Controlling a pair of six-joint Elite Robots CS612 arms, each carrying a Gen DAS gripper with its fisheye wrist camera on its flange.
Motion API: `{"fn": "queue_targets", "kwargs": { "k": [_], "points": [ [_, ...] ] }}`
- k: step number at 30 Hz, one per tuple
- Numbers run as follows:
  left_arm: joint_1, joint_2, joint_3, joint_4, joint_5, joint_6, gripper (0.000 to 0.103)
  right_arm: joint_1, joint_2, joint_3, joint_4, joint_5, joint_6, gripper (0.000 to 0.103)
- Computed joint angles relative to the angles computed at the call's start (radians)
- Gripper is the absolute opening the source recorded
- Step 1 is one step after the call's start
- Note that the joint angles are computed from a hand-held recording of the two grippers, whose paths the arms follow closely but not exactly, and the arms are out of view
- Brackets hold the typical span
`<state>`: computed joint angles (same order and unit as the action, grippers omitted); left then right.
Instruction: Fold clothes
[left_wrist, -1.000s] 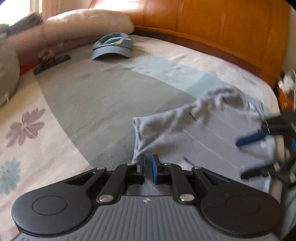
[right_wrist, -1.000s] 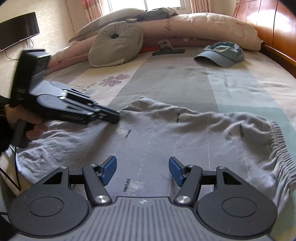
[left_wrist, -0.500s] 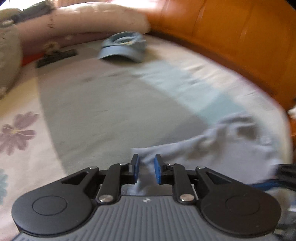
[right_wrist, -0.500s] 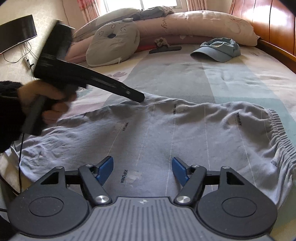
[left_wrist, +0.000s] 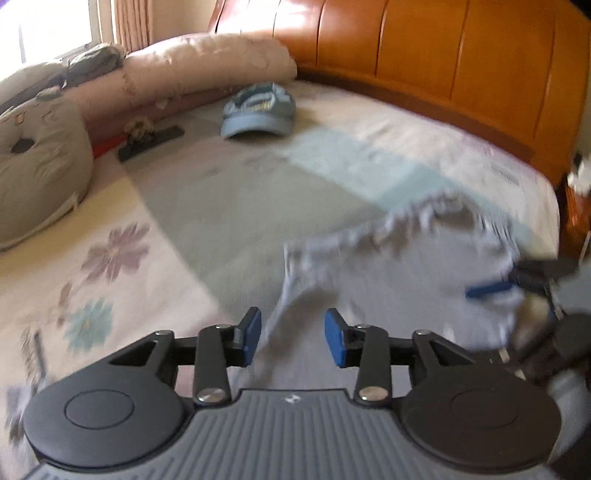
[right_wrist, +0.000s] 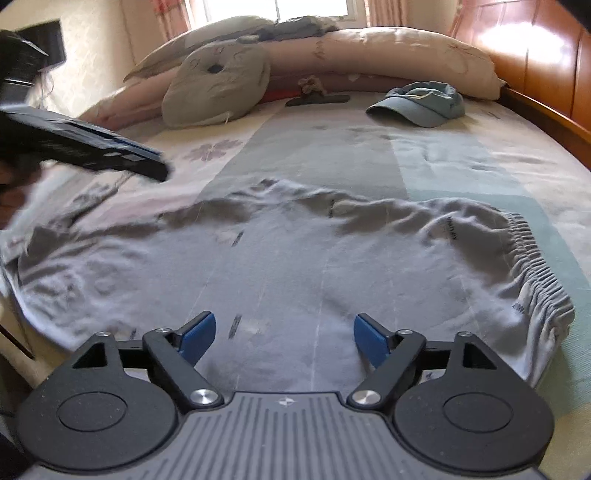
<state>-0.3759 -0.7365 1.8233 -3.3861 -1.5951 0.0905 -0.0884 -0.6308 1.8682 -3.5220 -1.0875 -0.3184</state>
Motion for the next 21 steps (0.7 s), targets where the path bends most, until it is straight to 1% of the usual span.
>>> {"fn": "queue_targets", "kwargs": {
  "k": [1, 2, 4, 5, 10, 12, 14, 15, 18, 20, 21],
  "points": [
    [-0.007, -0.009, 0.026, -0.007, 0.02, -0.006, 0.04, 0.005, 0.001, 0.003, -0.002, -0.012, -0.018, 0.095],
    [-0.015, -0.016, 0.052, -0.015, 0.04, -0.014, 0.041, 0.01, 0.001, 0.007, -0.005, -0.028, -0.038, 0.103],
    [-0.024, -0.02, 0.09, -0.032, 0.059, -0.054, 0.042, 0.022, 0.004, 0.013, -0.017, -0.06, -0.073, 0.103],
    [-0.028, -0.021, 0.108, -0.041, 0.066, -0.076, 0.043, 0.025, 0.008, 0.015, -0.034, -0.069, -0.077, 0.103],
    [-0.063, -0.002, 0.175, -0.078, 0.173, -0.206, 0.044, 0.023, 0.013, 0.015, -0.047, -0.063, -0.051, 0.103],
    [-0.073, 0.003, 0.209, -0.136, 0.195, -0.252, 0.052, 0.024, 0.014, 0.015, -0.052, -0.069, -0.044, 0.103],
    [-0.077, -0.004, 0.234, -0.148, 0.199, -0.298, 0.055, 0.025, 0.016, 0.016, -0.06, -0.072, -0.041, 0.103],
    [-0.078, -0.008, 0.243, -0.148, 0.2, -0.308, 0.056, 0.025, 0.018, 0.017, -0.066, -0.072, -0.038, 0.103],
    [-0.073, -0.03, 0.254, -0.112, 0.184, -0.302, 0.057, 0.025, 0.022, 0.017, -0.081, -0.072, -0.033, 0.103],
    [-0.067, -0.031, 0.252, -0.137, 0.185, -0.294, 0.057, 0.026, 0.023, 0.017, -0.085, -0.074, -0.031, 0.103],
    [-0.063, -0.027, 0.245, -0.159, 0.191, -0.293, 0.059, 0.026, 0.023, 0.017, -0.085, -0.075, -0.03, 0.103]
  ]
}}
